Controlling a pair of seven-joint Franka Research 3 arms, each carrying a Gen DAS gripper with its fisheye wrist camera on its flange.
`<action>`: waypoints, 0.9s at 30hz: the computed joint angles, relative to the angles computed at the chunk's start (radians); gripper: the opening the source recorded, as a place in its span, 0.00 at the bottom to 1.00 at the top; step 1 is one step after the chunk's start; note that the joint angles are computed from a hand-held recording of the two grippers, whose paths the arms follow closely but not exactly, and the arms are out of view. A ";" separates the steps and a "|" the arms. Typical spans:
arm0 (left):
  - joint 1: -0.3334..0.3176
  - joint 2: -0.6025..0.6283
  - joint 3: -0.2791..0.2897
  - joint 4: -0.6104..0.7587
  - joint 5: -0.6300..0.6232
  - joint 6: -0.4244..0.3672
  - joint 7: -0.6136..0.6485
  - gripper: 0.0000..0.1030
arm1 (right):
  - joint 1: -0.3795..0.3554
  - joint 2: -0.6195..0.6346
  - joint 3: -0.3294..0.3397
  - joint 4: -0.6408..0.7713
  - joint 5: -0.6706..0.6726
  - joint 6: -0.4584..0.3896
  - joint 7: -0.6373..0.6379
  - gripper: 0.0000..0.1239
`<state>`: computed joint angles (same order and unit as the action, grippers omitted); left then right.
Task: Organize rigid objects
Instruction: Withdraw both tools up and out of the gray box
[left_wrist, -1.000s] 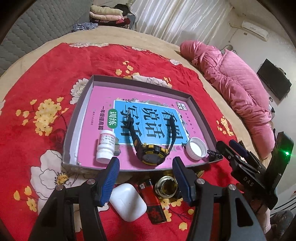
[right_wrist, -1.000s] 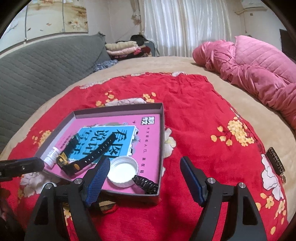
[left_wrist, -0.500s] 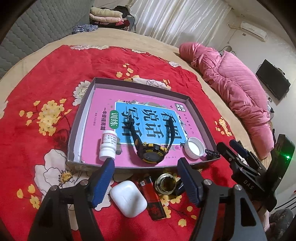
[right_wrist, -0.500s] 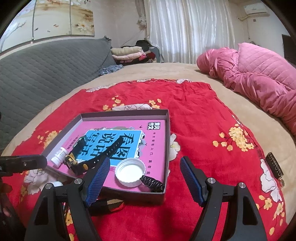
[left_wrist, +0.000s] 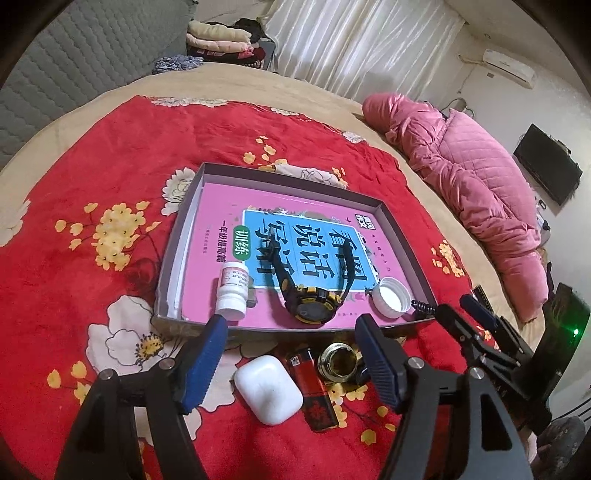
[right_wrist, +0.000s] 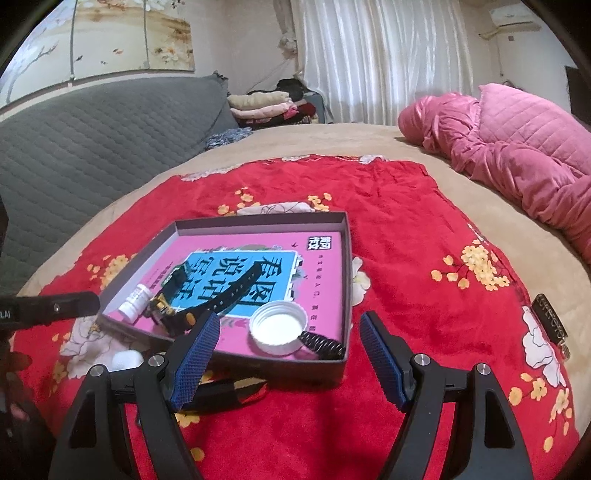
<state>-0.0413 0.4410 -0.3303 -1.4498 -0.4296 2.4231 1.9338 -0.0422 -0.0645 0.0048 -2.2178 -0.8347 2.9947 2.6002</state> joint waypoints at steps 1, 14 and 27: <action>0.001 -0.003 0.002 -0.004 0.000 0.002 -0.005 0.69 | 0.002 -0.003 0.002 -0.002 0.000 -0.001 0.000 0.64; 0.007 -0.043 0.015 -0.049 0.009 0.009 -0.020 0.69 | -0.013 -0.032 0.023 -0.030 0.005 0.000 0.017 0.64; -0.009 -0.074 0.028 -0.095 0.040 0.011 -0.012 0.69 | -0.016 -0.062 0.070 -0.055 0.077 -0.025 -0.061 0.64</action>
<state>-0.0506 0.3675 -0.3027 -1.5448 -0.3899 2.4344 1.9218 -0.0580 -0.1261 0.0749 -2.2726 -0.7578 2.9702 2.5390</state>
